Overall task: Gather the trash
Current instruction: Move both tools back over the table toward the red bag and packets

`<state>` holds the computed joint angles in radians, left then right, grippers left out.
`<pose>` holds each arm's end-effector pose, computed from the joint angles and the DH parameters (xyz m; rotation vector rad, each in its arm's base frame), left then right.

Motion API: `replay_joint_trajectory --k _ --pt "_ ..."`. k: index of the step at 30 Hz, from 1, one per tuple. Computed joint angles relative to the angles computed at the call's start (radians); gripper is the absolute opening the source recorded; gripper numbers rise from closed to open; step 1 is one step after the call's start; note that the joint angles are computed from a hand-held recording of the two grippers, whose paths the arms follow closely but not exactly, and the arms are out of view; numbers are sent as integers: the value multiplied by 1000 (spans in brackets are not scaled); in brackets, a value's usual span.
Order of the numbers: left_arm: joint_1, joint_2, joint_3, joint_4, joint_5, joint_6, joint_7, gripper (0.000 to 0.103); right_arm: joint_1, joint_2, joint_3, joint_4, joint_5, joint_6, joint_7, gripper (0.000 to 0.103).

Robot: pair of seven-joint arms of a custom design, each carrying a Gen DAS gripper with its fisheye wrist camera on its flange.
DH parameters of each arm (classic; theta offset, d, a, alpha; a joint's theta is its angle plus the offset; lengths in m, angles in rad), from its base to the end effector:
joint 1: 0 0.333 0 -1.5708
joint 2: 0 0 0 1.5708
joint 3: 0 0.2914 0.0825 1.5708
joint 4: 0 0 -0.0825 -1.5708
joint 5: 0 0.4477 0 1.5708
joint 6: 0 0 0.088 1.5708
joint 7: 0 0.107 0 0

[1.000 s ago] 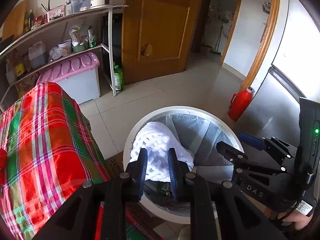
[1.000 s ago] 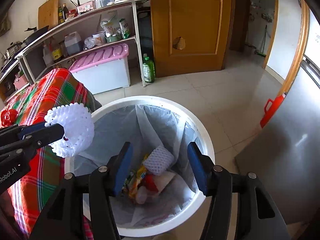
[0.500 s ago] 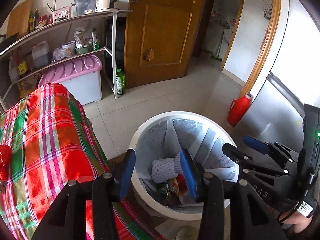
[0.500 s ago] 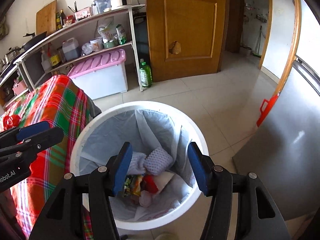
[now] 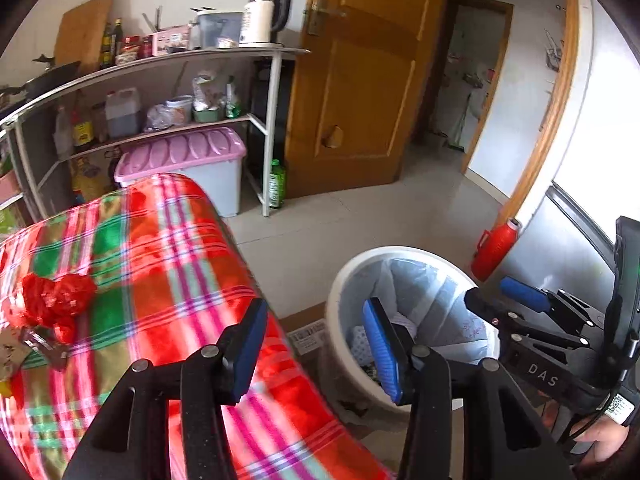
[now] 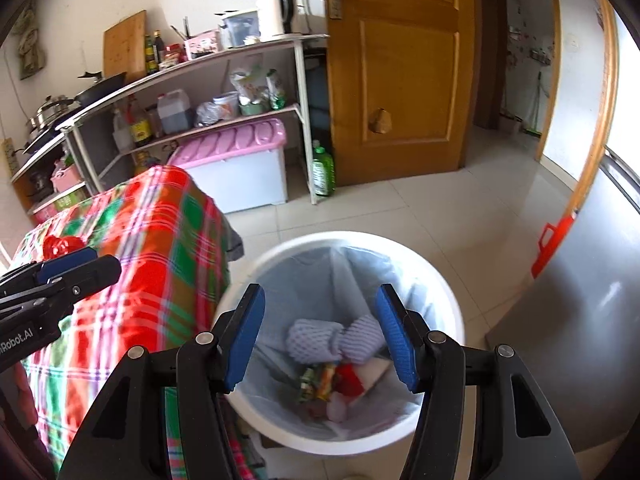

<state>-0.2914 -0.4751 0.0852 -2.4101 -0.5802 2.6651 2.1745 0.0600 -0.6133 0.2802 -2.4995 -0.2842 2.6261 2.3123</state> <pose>0.5162 -0.0892 0.5205 -1.4654 2.1710 -1.0896 0.4600 0.1772 0.5251 -1.5715 1.9087 -0.7145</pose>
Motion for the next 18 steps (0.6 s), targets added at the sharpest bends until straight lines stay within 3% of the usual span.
replay_joint_trajectory --k 12,18 --pt "104 -43 80 -19 32 25 -29 55 77 171 23 158 2 82 -51 59" --pt "154 -52 120 -19 45 28 -9 55 139 271 6 250 1 101 -95 59"
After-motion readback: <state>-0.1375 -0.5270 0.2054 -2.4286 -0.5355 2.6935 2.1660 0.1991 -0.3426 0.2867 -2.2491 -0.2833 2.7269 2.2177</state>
